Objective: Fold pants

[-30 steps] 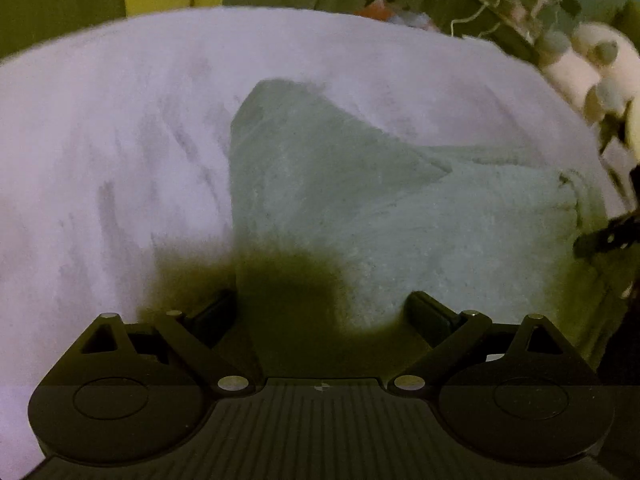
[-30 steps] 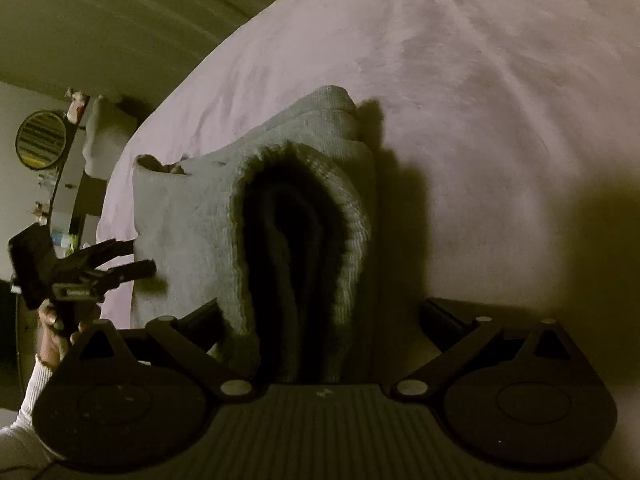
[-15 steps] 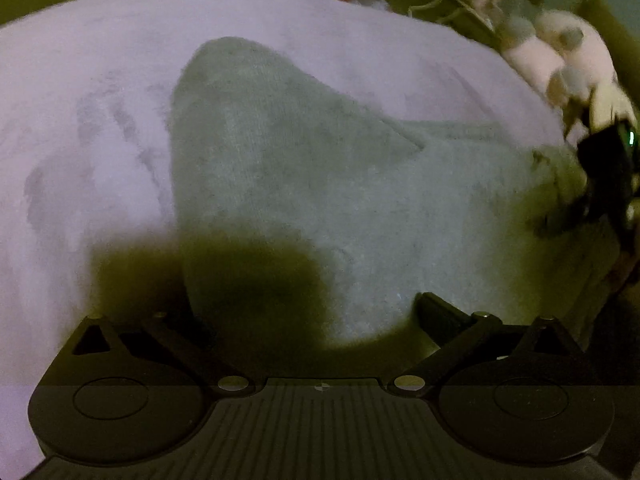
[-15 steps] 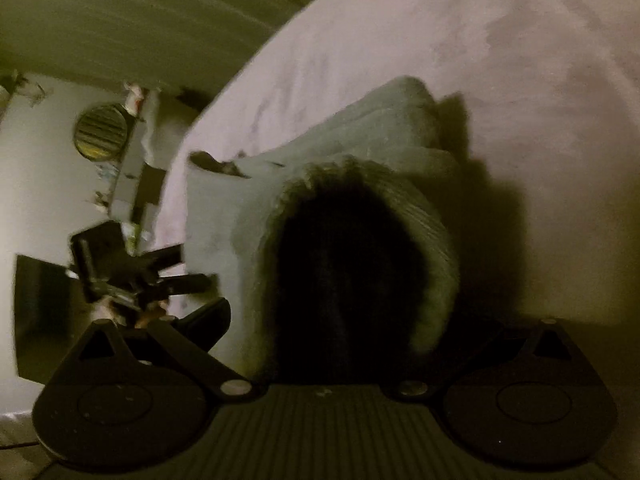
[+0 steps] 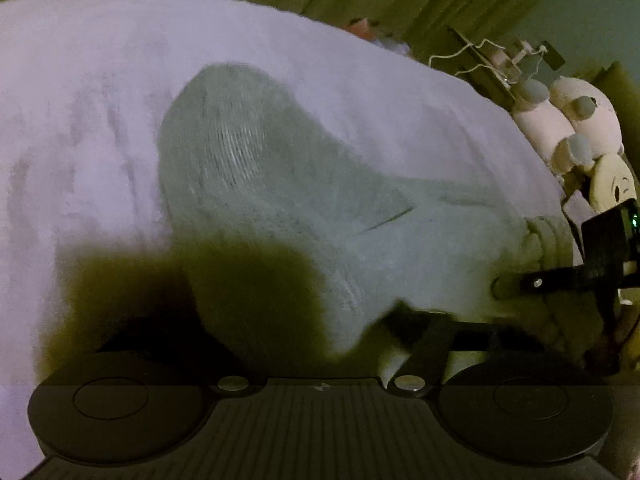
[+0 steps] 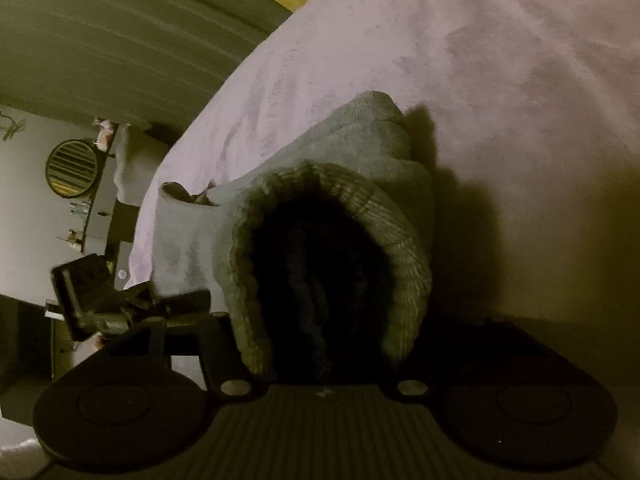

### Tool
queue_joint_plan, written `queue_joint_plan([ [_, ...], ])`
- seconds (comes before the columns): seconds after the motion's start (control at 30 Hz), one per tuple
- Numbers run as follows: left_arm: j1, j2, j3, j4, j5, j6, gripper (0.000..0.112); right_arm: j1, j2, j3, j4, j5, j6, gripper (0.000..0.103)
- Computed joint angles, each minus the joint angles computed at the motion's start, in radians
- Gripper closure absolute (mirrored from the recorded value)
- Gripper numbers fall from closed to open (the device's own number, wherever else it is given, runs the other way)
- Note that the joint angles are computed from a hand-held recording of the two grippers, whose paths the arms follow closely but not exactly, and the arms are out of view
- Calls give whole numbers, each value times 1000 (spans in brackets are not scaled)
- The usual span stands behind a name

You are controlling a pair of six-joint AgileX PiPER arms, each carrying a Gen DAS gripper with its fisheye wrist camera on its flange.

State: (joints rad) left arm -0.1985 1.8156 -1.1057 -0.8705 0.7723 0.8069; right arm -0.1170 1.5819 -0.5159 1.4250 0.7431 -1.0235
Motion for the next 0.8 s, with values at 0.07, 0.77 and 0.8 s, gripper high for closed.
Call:
queue_joint_plan([
  [0.07, -19, -58, 18, 51, -3, -34, 74, 34, -54, -6, -68, -47, 82, 49],
  [0.77, -64, -79, -323, 300, 76, -371, 83, 159, -156, -367, -420, -88, 575, 55],
  [0.8, -61, -48, -357, 306, 79, -385, 83, 159, -130, -395, -420, -87, 569, 55],
])
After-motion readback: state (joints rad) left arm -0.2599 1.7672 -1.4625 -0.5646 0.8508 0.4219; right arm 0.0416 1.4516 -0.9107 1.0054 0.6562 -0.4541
